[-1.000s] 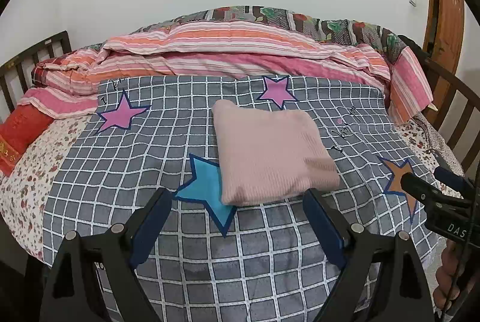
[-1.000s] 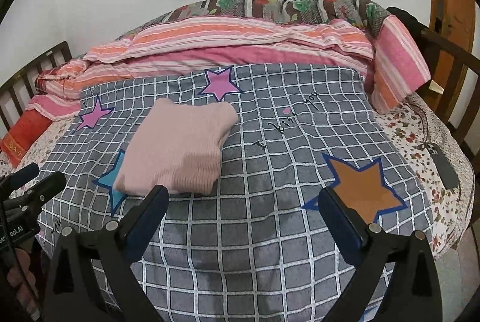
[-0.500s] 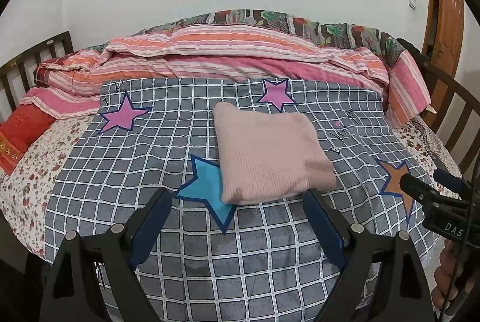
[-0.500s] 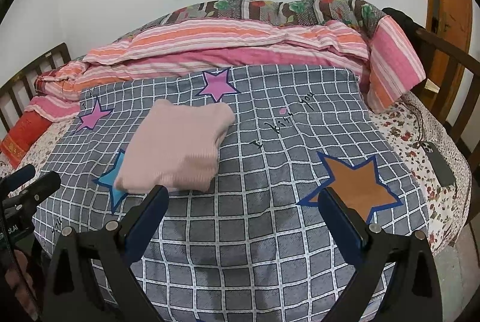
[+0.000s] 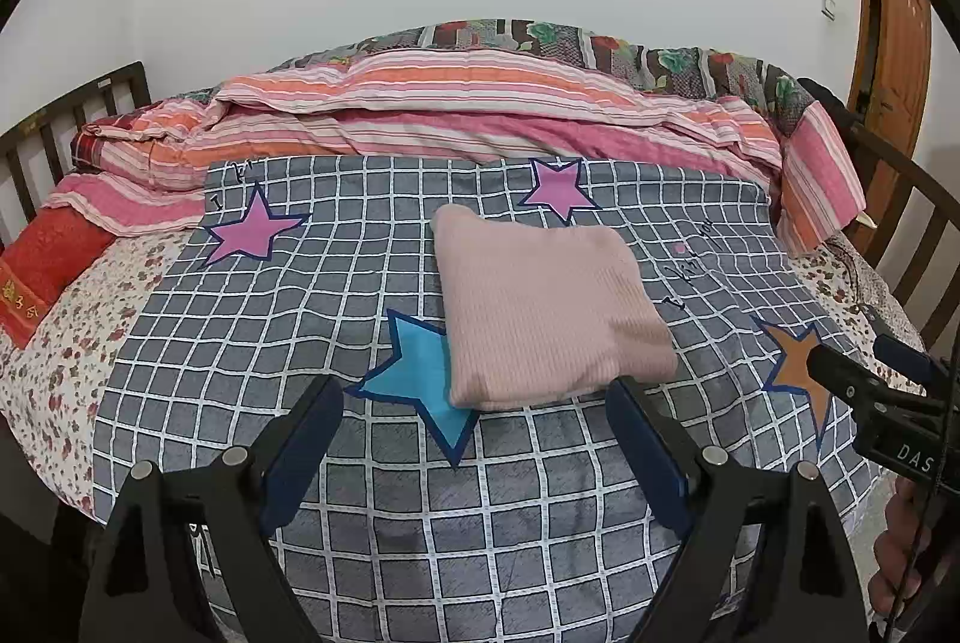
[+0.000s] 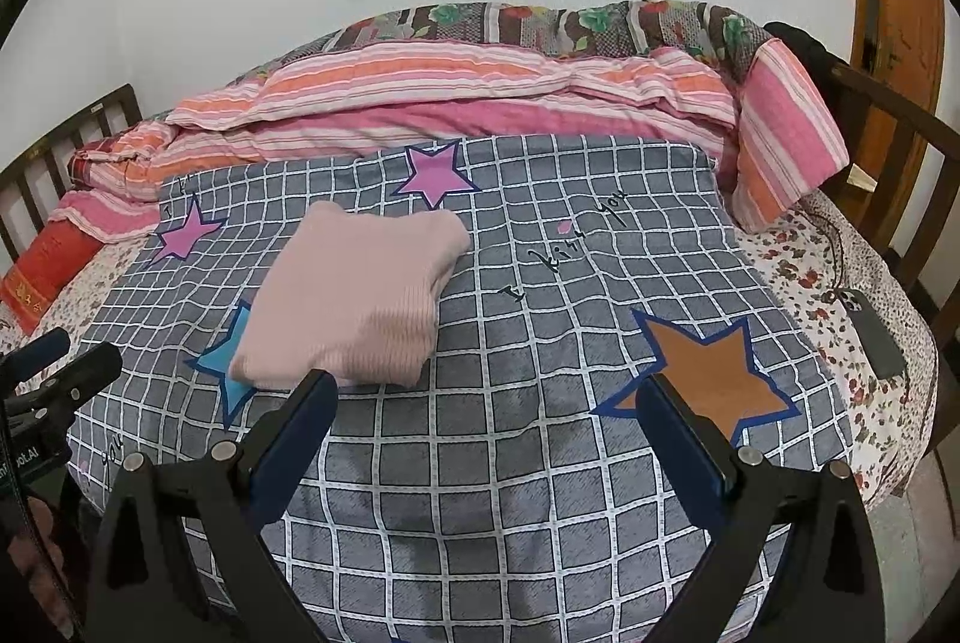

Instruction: Fold small clothes

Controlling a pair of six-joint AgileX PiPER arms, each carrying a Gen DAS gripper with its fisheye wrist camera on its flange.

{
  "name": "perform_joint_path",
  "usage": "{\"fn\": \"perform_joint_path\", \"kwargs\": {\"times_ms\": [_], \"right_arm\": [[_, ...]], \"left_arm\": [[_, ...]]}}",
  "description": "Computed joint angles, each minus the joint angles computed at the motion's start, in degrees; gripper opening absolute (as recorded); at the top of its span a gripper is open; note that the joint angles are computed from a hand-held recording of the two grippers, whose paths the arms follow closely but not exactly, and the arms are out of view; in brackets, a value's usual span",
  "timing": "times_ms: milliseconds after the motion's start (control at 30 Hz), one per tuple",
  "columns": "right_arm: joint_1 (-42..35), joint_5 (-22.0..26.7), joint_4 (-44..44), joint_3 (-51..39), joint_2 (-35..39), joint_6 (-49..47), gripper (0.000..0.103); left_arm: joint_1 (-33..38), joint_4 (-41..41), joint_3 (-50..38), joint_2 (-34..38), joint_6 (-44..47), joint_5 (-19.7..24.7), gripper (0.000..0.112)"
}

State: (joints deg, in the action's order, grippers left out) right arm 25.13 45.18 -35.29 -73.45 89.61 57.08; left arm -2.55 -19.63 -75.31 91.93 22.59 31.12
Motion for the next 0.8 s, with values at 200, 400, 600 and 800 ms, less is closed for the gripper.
{"fn": "perform_joint_path", "kwargs": {"times_ms": [200, 400, 600, 800], "right_arm": [[0.0, 0.3, 0.0, -0.3, 0.0, -0.2, 0.098], [0.2, 0.4, 0.0, -0.3, 0.1, 0.0, 0.098], [0.1, 0.5, 0.2, -0.5, 0.2, -0.4, 0.098], [-0.1, 0.4, 0.2, -0.4, 0.1, -0.4, 0.098]], "left_arm": [[0.0, 0.1, 0.2, 0.1, -0.2, -0.4, 0.089], [0.2, -0.3, 0.0, 0.3, 0.3, -0.2, 0.089], [0.1, 0.3, 0.4, 0.3, -0.5, -0.8, 0.089], [0.3, -0.3, 0.3, 0.4, -0.1, -0.6, 0.089]]}}
